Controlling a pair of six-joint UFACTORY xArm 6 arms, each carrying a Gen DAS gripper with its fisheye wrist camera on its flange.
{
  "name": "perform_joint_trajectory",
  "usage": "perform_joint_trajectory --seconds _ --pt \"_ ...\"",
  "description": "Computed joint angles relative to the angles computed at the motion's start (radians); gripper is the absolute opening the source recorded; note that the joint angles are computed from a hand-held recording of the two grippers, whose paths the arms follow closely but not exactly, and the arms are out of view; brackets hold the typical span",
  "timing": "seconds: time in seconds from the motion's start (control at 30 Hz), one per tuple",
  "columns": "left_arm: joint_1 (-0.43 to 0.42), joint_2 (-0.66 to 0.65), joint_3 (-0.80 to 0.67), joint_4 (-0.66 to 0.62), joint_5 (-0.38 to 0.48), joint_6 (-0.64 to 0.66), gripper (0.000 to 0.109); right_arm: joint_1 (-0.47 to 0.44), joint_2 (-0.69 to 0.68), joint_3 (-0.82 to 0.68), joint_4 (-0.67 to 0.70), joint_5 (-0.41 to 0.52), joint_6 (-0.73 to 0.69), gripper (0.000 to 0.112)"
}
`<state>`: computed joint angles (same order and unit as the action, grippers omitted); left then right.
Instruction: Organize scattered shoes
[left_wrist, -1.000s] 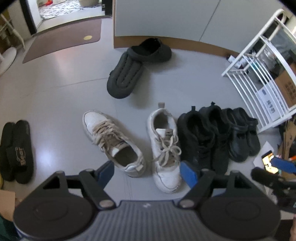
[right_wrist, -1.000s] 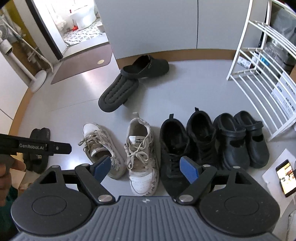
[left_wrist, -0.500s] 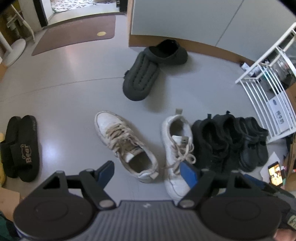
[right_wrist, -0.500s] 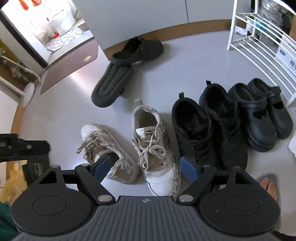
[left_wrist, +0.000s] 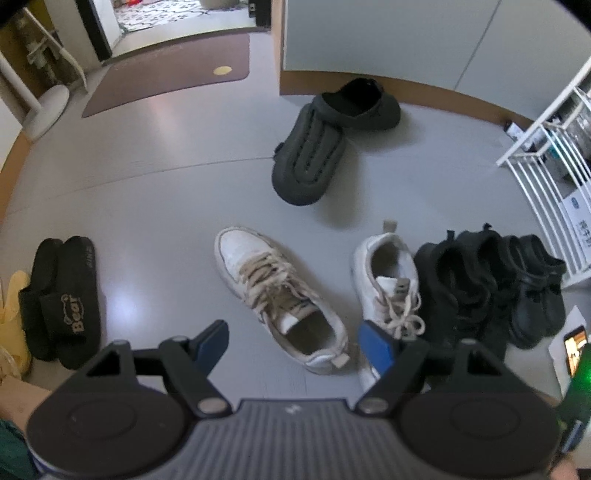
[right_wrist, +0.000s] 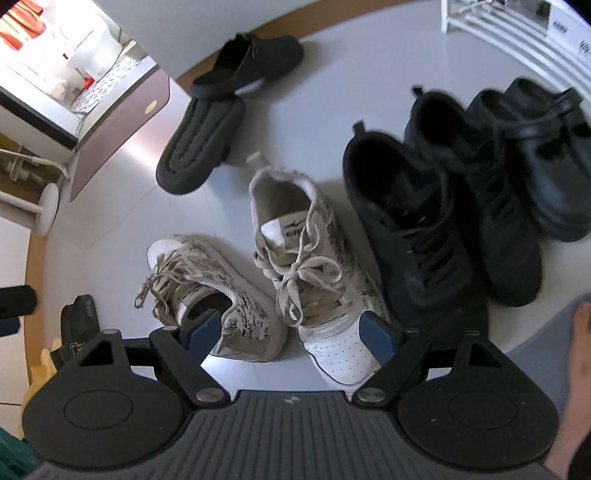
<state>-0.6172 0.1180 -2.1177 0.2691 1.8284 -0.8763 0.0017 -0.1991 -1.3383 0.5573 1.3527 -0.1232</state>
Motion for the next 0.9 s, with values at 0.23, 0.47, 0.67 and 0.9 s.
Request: perform_joint_trajectory --seconds 0.23,0.47,0.67,0.9 --pt "0.012 0.009 0.025 -0.021 0.022 0.035 0.077 0.005 -0.023 0.148 0.103 -0.109 0.014 0.085" --pt "0.04 -0.042 0.102 -0.04 0.001 0.028 0.073 0.027 -0.052 0.251 0.173 -0.141 0.013 0.075" --pt "0.057 -0.072 0.157 -0.063 0.005 0.02 0.068 0.065 -0.092 0.311 0.183 -0.186 0.089 0.064" --pt "0.051 -0.068 0.136 -0.058 0.002 0.04 0.068 0.134 -0.148 0.356 0.24 -0.189 0.151 0.064"
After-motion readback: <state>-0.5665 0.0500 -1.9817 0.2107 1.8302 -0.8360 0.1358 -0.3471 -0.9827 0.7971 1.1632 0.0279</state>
